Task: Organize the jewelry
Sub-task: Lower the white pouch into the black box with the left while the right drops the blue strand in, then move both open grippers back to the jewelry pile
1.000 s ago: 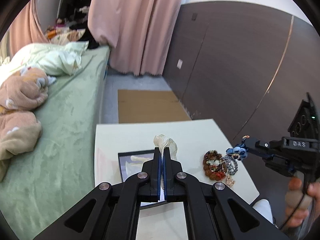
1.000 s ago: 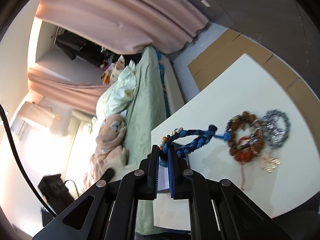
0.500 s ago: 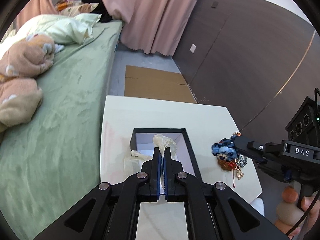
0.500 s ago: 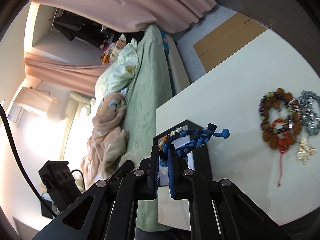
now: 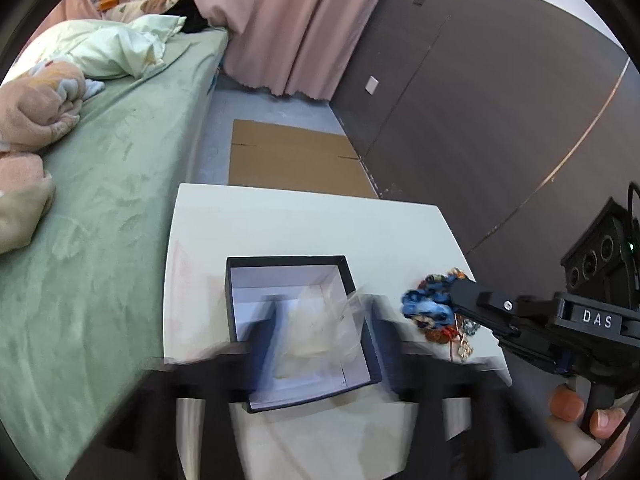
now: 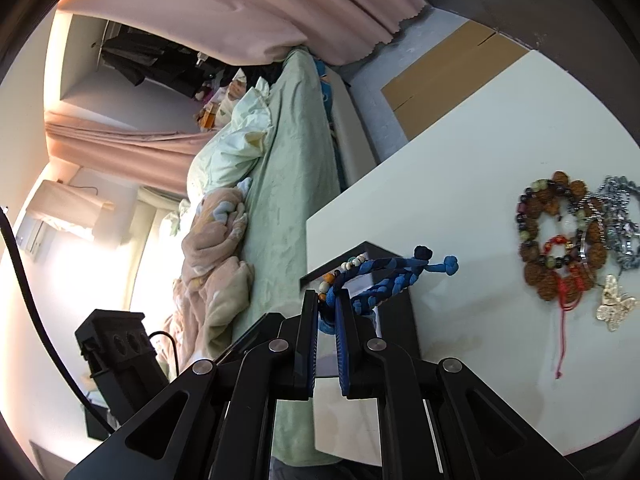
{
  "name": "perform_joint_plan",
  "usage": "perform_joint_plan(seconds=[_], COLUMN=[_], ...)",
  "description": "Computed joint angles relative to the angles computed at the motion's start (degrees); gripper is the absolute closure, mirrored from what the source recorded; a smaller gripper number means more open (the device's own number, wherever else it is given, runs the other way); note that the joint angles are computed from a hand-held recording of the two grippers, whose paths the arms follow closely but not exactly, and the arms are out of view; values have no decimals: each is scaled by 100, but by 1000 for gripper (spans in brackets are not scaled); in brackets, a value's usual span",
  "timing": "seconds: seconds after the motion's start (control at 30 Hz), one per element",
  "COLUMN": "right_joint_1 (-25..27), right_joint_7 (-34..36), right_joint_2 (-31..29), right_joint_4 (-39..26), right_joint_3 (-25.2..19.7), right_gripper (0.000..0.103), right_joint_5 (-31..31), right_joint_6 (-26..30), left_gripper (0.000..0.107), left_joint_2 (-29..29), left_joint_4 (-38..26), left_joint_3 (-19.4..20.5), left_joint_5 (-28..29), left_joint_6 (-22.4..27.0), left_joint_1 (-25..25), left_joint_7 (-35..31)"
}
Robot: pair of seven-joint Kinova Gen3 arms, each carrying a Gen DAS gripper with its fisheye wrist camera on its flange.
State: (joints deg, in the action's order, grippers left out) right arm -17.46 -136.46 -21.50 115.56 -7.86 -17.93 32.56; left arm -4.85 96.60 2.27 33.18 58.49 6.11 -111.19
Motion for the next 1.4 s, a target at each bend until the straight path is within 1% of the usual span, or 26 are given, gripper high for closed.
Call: perform_joint_plan(seconds=[0.03,0.1,0.17,0.27,0.37,0.47,0.57,0.63,0.7,0.73,0.77,0.83,0.9,0.97,1.07,1.23,1.3,1.33,1.37,1.4], right_joint_1=[17,20,22,-82,-187,-345,-460,-545,-653,-687,-662,-487,-410,-399,-124,177,305,393,501,573], right_joint_7=[-13,-13,-23,63,150,292,431,571,829,929,936,694,540,503,82,-268,-361,-415,-471,-495], right_joint_2=[-29,-52,-50,22,172,394,600,785,895,943,964,921,795,655,329,-285,-511,-656,-798,-885], right_joint_4=[22,56,85,93,32,-63,-172,-301,-339,-363,-386,-422,-375,-312,-233,-65,-32,4,29,31], right_joint_3=[4,23,20,86,82,113,118,134,232,264,227,-14,-118,-90,-311,-340,-330,-329,-345,-346], right_gripper=[93,93,93,93,93,93,92,91,90,84,70,56,55,55,55,54,42,32,26,26], right_joint_5=[12,10,2,-85,-156,-283,-388,-466,-694,-784,-781,-526,-372,-360,12,372,479,539,617,671], right_joint_6=[18,23,9,-71,-147,-233,-254,-191,-167,-130,-83,-18,-13,47,235,672,895,1007,1132,1230], left_gripper=[26,26,26,26,26,25,17,10,9,9,9,9,9,9,9,9,9,9,9,9], left_joint_2=[-83,-114,-81,-145,-235,-298,-388,-458,-509,-533,-551,-578,-613,-653,-723,-799,-801,-805,-799,-788], left_joint_4=[122,181,139,178,217,296,369,418,439,449,458,469,478,493,534,568,543,540,533,523], left_joint_3=[-15,-41,-46,-141,-187,-338,-436,-530,-577,-595,-616,-642,-637,-615,-545,-349,-230,-150,-86,-39], left_joint_5=[56,81,-5,35,-107,-51,-43,29,53,54,69,110,122,132,157,101,19,-32,-79,-104], left_joint_6=[-156,-228,-170,-140,-143,-58,-32,-18,-5,8,28,70,96,120,91,-7,-54,-106,-154,-188], left_joint_1=[-6,-3,-20,-89,-151,-248,-344,-398,-445,-465,-479,-491,-489,-460,-374,-137,-17,49,112,180], left_joint_7=[-37,-70,49,-4,21,-61,-120,-229,-265,-265,-273,-291,-297,-295,-287,-189,-102,-46,14,58])
